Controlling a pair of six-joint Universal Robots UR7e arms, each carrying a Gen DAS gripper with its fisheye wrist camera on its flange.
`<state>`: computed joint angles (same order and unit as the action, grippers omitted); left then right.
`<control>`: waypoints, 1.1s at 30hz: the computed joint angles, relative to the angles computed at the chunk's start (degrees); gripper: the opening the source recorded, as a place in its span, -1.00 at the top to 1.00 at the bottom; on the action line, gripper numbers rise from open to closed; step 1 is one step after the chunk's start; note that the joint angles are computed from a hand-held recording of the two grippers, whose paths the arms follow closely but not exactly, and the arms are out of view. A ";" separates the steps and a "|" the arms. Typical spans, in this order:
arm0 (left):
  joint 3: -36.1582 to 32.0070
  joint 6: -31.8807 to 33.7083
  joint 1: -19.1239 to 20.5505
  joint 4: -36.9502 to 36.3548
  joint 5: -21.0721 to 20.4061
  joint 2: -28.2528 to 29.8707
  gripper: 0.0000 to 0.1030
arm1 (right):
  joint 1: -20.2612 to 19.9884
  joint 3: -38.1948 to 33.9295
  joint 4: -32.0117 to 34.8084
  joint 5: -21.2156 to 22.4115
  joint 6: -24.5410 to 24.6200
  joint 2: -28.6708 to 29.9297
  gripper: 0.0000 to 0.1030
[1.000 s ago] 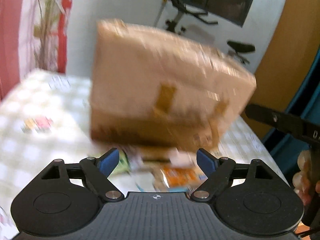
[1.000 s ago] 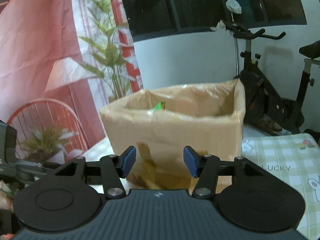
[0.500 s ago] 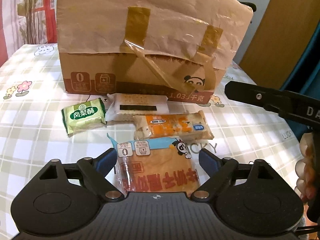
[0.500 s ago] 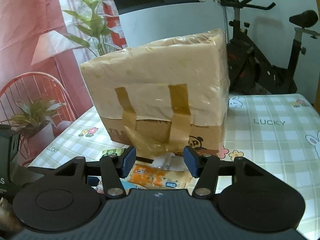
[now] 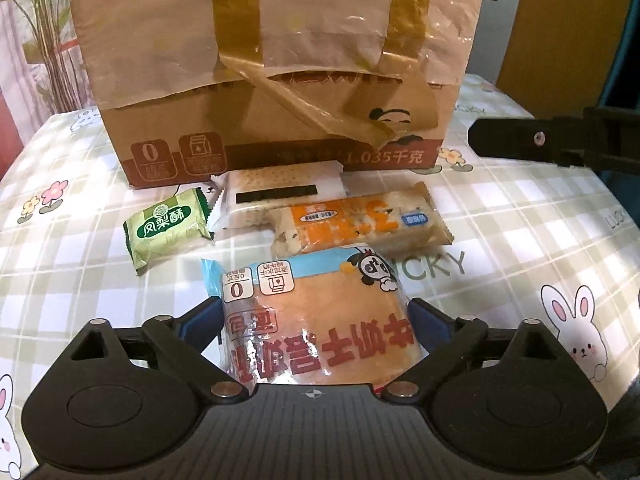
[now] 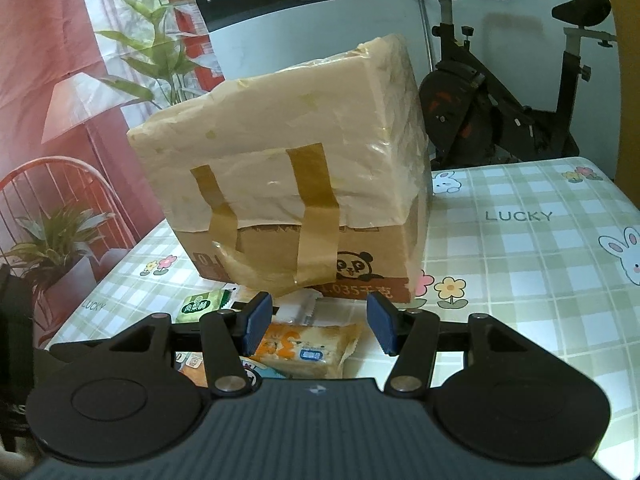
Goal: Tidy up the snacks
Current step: 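Grasp the panda bread packet with the left tool while the right tool grasps the orange bar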
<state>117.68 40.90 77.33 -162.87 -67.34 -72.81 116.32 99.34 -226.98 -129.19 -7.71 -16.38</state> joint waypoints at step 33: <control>-7.57 -11.07 7.84 -2.14 -6.66 -3.18 -0.51 | -3.44 -13.04 28.43 2.62 -16.12 3.78 -0.43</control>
